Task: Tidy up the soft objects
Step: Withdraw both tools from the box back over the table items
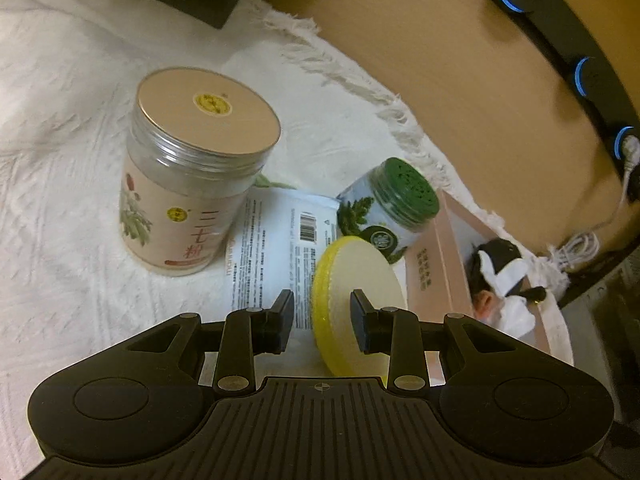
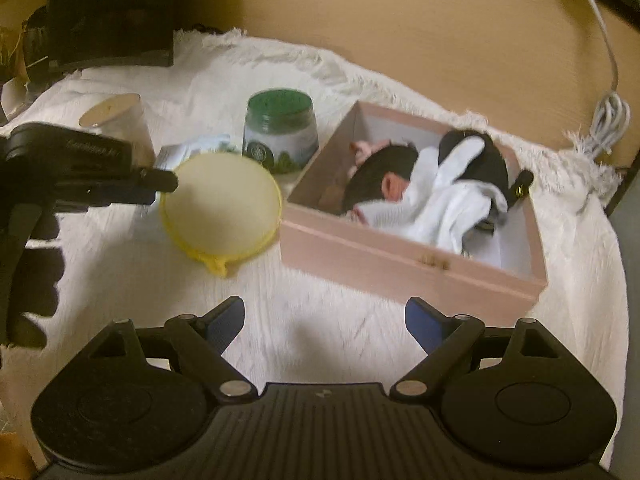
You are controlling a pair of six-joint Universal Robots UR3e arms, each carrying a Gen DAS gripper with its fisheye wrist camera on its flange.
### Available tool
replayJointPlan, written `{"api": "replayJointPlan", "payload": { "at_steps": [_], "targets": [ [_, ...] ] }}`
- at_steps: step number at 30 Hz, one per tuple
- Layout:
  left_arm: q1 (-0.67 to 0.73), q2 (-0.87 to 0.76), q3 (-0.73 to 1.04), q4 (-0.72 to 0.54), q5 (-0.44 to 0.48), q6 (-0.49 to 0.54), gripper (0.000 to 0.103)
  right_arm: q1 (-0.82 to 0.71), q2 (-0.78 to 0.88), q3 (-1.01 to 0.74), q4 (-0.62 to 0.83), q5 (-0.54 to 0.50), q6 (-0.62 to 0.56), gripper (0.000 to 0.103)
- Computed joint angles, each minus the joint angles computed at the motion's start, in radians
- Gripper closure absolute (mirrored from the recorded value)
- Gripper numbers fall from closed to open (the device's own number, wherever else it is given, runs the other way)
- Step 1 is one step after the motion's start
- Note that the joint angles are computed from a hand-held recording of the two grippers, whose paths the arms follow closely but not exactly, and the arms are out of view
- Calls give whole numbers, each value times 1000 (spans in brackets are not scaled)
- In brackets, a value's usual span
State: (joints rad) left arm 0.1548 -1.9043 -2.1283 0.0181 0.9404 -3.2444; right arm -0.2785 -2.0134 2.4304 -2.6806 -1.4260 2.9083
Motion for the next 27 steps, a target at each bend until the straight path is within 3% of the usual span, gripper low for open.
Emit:
{"api": "replayJointPlan", "payload": {
  "at_steps": [4, 9, 11, 15, 16, 17, 19, 21, 27],
  "targets": [
    [-16, -13, 23, -6, 38, 11, 69, -17, -33, 14, -6, 33, -16, 15],
    [29, 85, -21, -147, 23, 190, 69, 87, 136, -136, -64, 38, 15, 15],
    [65, 144, -53, -219, 8, 275, 69, 143, 266, -263, -76, 32, 49, 15],
    [152, 253, -127, -305, -38, 414, 69, 253, 574, -682, 61, 6, 112, 17],
    [178, 278, -143, -332, -57, 446, 69, 273, 650, -786, 94, 4, 117, 29],
    [205, 301, -154, -366, -77, 474, 69, 294, 728, -891, 127, -9, 124, 57],
    [259, 350, -180, -438, -112, 521, 69, 313, 875, -1101, 233, 0, 143, 85],
    [306, 392, -209, -486, -130, 556, 69, 318, 1009, -1310, 364, 32, 161, 85],
    [410, 443, -264, -549, -119, 602, 69, 381, 1391, -1924, 755, -37, 142, 85]
  ]
}}
